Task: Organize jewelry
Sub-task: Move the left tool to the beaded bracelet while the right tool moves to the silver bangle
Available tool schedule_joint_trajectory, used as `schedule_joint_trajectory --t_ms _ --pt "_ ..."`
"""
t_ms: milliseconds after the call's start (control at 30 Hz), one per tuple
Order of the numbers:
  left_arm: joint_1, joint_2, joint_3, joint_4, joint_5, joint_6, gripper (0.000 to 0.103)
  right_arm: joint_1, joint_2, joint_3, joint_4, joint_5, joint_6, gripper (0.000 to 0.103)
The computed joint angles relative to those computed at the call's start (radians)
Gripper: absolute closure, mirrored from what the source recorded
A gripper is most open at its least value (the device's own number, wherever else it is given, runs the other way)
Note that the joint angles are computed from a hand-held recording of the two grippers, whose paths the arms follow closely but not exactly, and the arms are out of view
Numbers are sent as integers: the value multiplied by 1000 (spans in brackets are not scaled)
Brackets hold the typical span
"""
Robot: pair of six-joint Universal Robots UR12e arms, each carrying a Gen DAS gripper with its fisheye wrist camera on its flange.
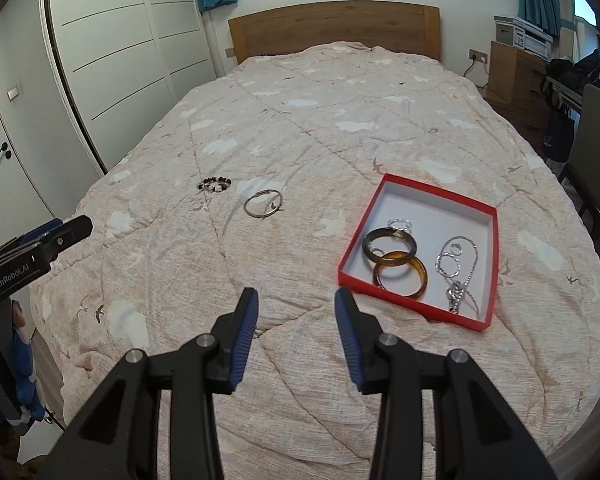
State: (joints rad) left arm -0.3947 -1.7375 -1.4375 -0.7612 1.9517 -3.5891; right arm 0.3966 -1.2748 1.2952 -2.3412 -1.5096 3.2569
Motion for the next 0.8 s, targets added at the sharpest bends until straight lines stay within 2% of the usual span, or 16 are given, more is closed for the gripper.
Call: schedule_joint_trajectory --t_ms 167,300,367,433,633,800 --pt "28 -7 10 -20 -45 1 26 6 21 -31 27 -3 -24 65" --pt "70 -30 43 -39 -63 2 27 5 61 -93 44 -8 -51 65" --pt "96 -53 76 -53 -77 11 30 1 89 -137 49 -8 -63 65" --pt "120 -88 128 -82 -78 18 36 -5 130 -201 59 -10 -80 65" --pt "172 -202 267 -155 -73 -12 37 -26 268 -391 53 20 -63 65" --pt "216 -296 360 -224 -135 -37 50 -31 401 -551 123 79 -45 65"
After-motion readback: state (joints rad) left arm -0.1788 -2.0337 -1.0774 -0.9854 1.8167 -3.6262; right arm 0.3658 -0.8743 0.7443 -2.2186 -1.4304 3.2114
